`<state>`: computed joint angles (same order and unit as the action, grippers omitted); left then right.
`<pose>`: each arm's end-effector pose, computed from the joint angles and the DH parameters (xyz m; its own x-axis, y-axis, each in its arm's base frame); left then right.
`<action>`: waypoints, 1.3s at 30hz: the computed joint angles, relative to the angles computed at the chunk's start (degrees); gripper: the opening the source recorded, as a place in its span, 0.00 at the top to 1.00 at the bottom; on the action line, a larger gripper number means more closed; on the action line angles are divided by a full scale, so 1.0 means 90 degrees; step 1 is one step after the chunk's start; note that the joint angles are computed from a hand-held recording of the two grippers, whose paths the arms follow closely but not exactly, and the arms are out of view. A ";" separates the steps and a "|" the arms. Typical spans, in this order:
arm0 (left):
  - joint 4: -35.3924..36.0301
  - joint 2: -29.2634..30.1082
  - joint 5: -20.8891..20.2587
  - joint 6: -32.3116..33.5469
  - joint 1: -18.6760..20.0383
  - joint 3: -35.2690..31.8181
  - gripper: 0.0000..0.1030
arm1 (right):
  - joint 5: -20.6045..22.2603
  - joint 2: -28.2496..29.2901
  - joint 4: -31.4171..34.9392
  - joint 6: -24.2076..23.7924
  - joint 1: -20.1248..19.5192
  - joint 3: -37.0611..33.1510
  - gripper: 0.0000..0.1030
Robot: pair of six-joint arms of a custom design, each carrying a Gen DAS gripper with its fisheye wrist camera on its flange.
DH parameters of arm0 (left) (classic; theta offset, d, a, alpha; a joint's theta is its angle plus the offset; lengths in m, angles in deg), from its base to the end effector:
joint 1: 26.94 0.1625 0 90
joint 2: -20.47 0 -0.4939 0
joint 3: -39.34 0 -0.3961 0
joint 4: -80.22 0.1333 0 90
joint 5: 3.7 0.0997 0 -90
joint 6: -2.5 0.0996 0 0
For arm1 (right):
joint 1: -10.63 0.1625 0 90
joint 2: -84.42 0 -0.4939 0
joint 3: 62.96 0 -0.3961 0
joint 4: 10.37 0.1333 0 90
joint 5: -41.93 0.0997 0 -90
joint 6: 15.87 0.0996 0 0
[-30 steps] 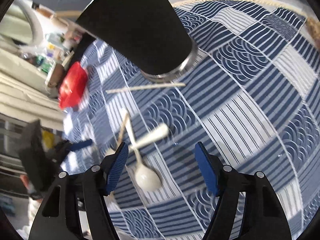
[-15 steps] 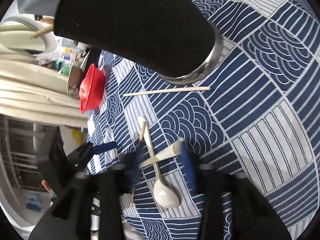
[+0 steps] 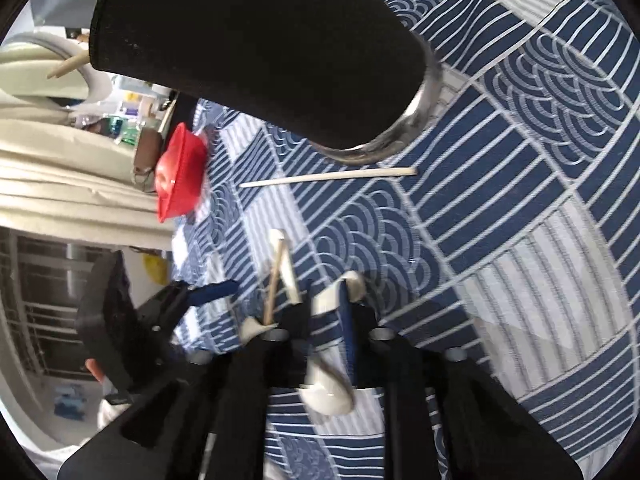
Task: Organize utensils
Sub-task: 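Grasp a white spoon handle with the left tool while the right tool grasps a chopstick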
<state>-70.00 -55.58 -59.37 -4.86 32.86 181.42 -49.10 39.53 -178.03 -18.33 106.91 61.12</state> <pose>-0.0228 -0.4158 0.1880 -0.7435 0.3508 -0.5694 0.4086 0.9123 0.0285 0.1877 -0.5037 0.0198 -0.9882 -0.1524 0.0168 -0.1519 0.9880 0.0274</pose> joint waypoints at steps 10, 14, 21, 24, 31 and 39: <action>0.0066 -0.0206 0.0033 0.0211 -0.0023 0.0118 0.06 | 0.0436 0.0068 0.0021 0.0078 -0.0311 -0.0051 0.64; -0.0023 -0.0160 0.0039 0.0262 -0.0031 0.0133 0.06 | 0.0173 0.0162 0.0127 -0.0052 -0.0169 -0.0141 0.92; -0.0130 -0.0070 0.0170 0.0356 -0.0051 0.0131 0.06 | 0.0067 0.0040 0.0011 0.0012 -0.0011 -0.0017 0.94; -0.0193 -0.0053 0.0424 0.0278 -0.0148 0.0179 0.16 | -0.0046 -0.0095 -0.0097 -0.0041 0.0171 0.0059 0.94; 0.0308 -0.0445 0.0136 -0.0052 -0.0077 0.0019 0.60 | -0.0097 -0.0400 -0.0392 -0.0156 0.0514 0.0263 0.95; 0.0575 -0.1073 -0.0204 -0.0351 -0.0310 0.0110 0.61 | -0.0104 -0.0728 -0.0743 -0.0136 0.0842 0.0521 0.95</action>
<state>-64.83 -65.24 -61.21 -8.03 30.07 182.41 -50.04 32.98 -184.71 -19.55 114.48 65.81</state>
